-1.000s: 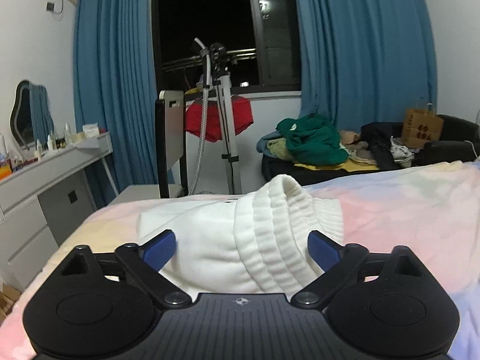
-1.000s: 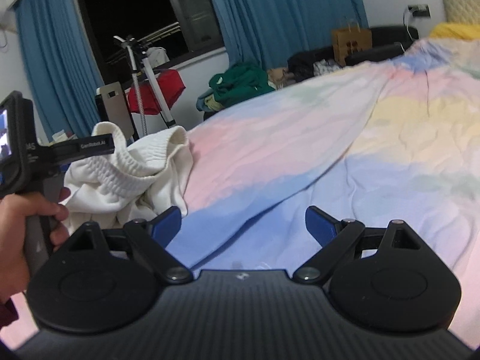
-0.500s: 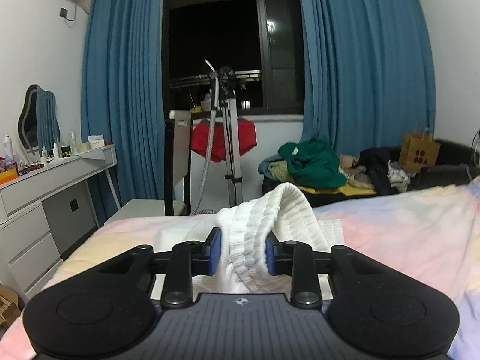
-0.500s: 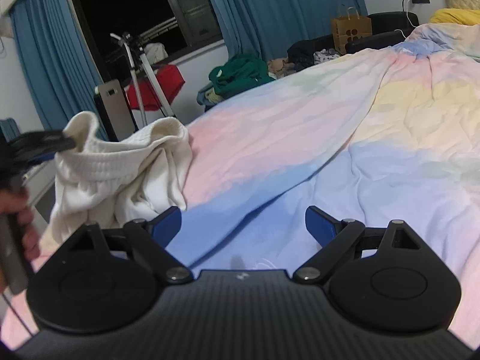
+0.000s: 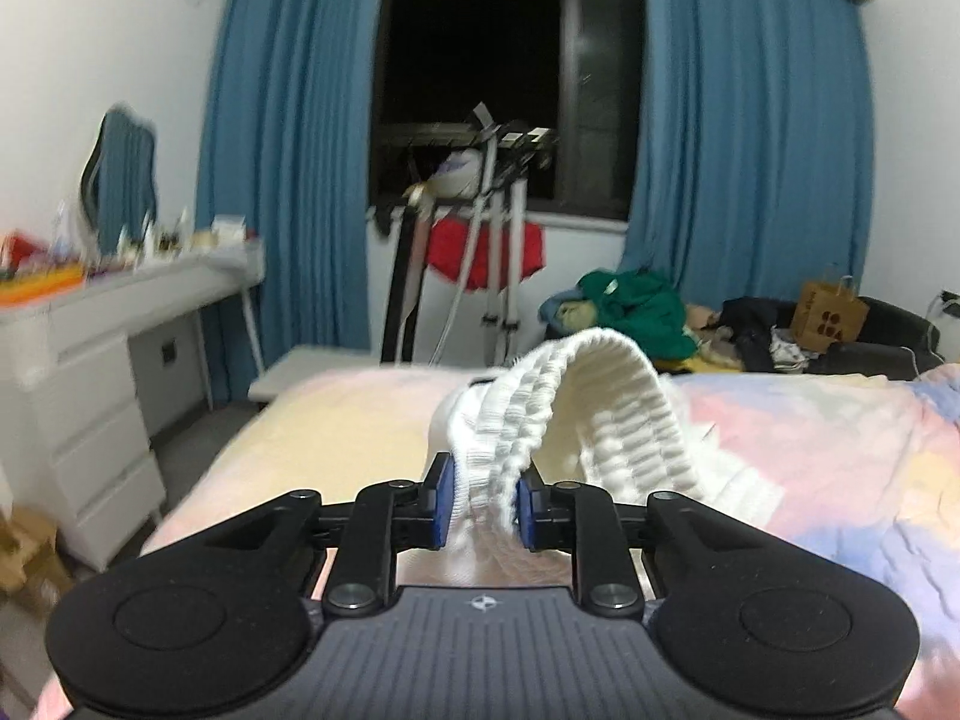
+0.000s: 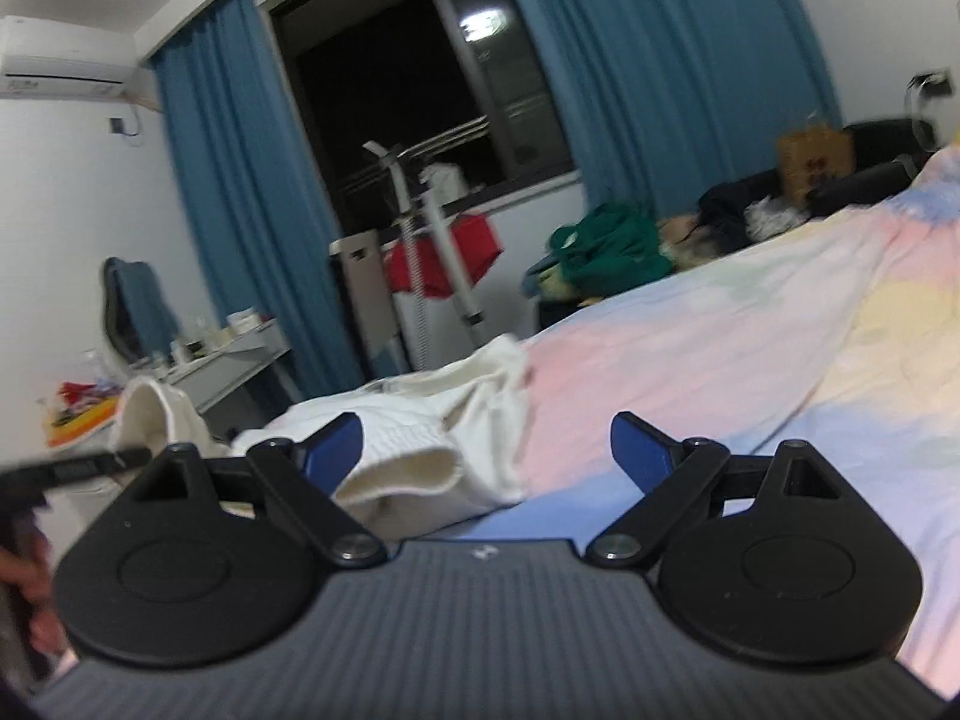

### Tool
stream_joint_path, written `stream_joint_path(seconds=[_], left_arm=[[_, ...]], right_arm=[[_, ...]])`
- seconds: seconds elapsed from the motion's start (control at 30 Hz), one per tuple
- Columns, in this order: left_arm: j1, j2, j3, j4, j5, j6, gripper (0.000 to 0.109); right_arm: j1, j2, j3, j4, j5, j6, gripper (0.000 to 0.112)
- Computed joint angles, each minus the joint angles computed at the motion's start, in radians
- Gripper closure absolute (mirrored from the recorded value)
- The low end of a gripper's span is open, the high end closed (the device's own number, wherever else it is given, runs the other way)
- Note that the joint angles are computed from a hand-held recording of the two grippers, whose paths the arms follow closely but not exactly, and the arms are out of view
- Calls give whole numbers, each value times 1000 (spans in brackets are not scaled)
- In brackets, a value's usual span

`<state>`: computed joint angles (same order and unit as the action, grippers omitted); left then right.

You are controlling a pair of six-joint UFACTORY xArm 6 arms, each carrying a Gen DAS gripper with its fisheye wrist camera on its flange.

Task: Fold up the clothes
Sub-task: 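Grasp the other cuff with the right gripper while the left gripper holds its cuff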

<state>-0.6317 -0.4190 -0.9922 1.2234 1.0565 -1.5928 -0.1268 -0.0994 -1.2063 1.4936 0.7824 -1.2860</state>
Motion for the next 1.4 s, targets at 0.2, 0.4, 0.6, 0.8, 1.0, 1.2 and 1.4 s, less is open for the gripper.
stream_joint_path(seconds=[0.2,0.4,0.6,0.8,1.0,1.2,1.4], left_arm=[[47,-110,116,-70,-30,-57,84],[69,-176,189,-121,-45,-74,77],[111,-107,160,-154,-82,-100,74],[121,-89,144,-136,-38,-165,74],[116,-114,141,-134,19,-223,74],[124,-113,138,-148,11,-226,74],[125,-118,146,-112,21,-293,77]], right_arm=[[68,213,-252,-362,108,414,38],[168,408,-448,-450,73,478,42],[161,467,-459,-345,116,379,50],[164,430,-437,-457,143,463,51],[193,429,-403,-445,65,434,53],[172,501,-470,-224,178,367,79],[238,515,-558,-240,77,352,101]])
